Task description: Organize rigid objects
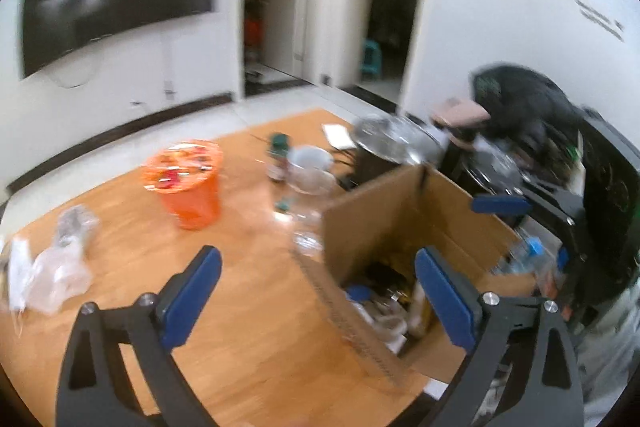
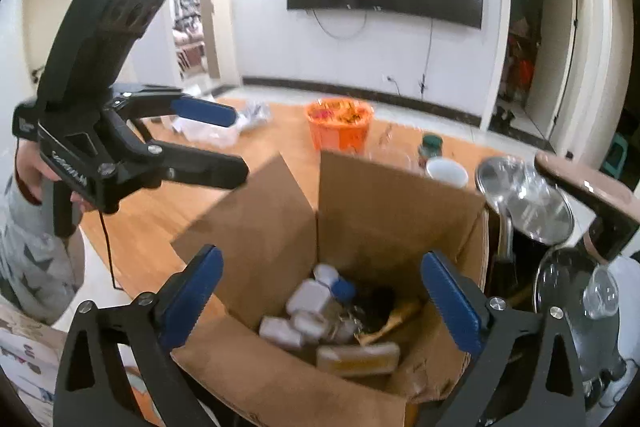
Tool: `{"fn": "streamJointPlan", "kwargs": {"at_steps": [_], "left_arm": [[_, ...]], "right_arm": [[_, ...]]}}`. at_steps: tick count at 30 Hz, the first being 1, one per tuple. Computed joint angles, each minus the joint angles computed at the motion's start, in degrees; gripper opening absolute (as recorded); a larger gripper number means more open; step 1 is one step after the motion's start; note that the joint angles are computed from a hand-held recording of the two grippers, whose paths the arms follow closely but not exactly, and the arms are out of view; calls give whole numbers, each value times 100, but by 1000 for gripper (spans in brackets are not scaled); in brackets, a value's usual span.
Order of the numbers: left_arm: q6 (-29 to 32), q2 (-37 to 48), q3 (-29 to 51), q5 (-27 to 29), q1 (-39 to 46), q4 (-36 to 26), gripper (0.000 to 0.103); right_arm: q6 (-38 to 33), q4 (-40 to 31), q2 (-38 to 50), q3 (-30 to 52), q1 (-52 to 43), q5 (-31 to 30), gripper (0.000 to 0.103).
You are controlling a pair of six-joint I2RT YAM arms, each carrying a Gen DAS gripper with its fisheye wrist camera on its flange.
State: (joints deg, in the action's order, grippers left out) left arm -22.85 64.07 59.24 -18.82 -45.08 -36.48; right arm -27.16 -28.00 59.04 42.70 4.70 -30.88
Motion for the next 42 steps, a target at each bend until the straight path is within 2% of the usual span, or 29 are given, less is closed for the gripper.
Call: {"fn": "streamJointPlan", "kwargs": {"at_steps": [2, 5, 11, 18, 42], "left_arm": [[-426, -232, -120, -567, -121, -86, 100], [-1142, -469, -330, -1953, -558, -269, 102], [-1937, -715, -565, -2752, -759, -638, 102], [-2478, -627, -647, -3176, -850, -1006, 102], [-2959, -810, -812, -3448, -977, -1449, 102]], "right_arm": [[12, 78, 25, 45, -15, -149, 100], [21, 173, 64, 119, 37, -258, 100], [-102, 253, 90, 179, 43, -769, 100], [67, 566, 167, 41, 19, -1114, 100], [388, 967, 179, -115, 162, -986, 100]]}}
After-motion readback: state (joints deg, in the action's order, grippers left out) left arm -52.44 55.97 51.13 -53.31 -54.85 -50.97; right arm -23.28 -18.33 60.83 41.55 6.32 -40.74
